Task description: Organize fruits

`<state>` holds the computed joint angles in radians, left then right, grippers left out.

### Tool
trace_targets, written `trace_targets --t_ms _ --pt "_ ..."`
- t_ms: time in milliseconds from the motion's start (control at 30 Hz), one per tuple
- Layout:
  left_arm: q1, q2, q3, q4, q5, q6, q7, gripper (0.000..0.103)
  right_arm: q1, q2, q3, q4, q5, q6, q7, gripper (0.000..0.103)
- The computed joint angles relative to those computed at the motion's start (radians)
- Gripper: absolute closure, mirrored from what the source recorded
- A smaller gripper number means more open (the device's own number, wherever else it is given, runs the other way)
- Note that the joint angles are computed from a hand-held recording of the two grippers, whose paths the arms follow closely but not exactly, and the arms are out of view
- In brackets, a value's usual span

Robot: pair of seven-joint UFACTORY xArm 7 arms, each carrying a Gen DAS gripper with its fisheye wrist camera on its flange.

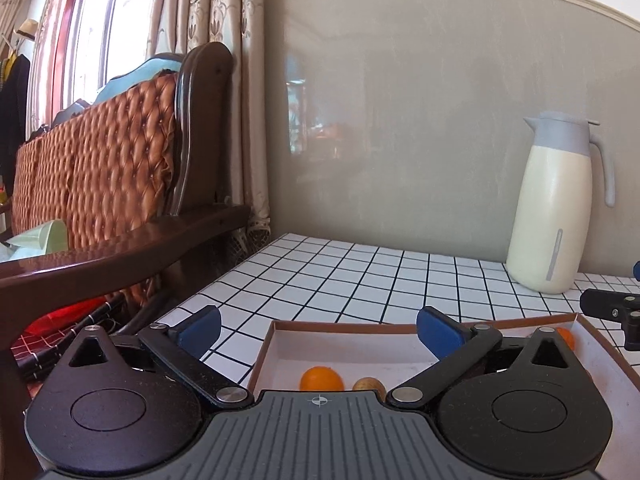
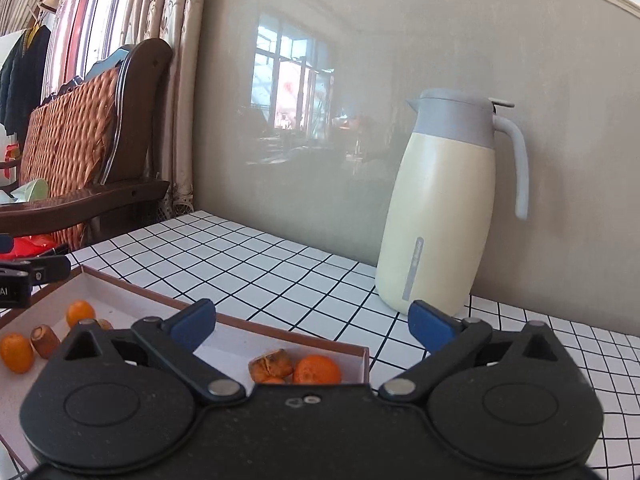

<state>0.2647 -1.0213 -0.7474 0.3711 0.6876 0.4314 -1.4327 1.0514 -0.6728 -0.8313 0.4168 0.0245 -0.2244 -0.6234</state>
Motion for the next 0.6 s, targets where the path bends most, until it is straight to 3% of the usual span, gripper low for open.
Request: trace_targets --t_ms 400,600 --pt "-0.048 0.010 0.013 -0.003 -0.006 0.037 0.004 0.000 -0.025 -0.007 0.030 -0.003 0.020 0.025 -0.004 0.006" --pt "-0.173 -0.032 0.021 0.019 -0.039 0.192 0.048 0.000 -0.154 -0.112 0.147 -0.044 0.045 0.108 -0.011 0.006"
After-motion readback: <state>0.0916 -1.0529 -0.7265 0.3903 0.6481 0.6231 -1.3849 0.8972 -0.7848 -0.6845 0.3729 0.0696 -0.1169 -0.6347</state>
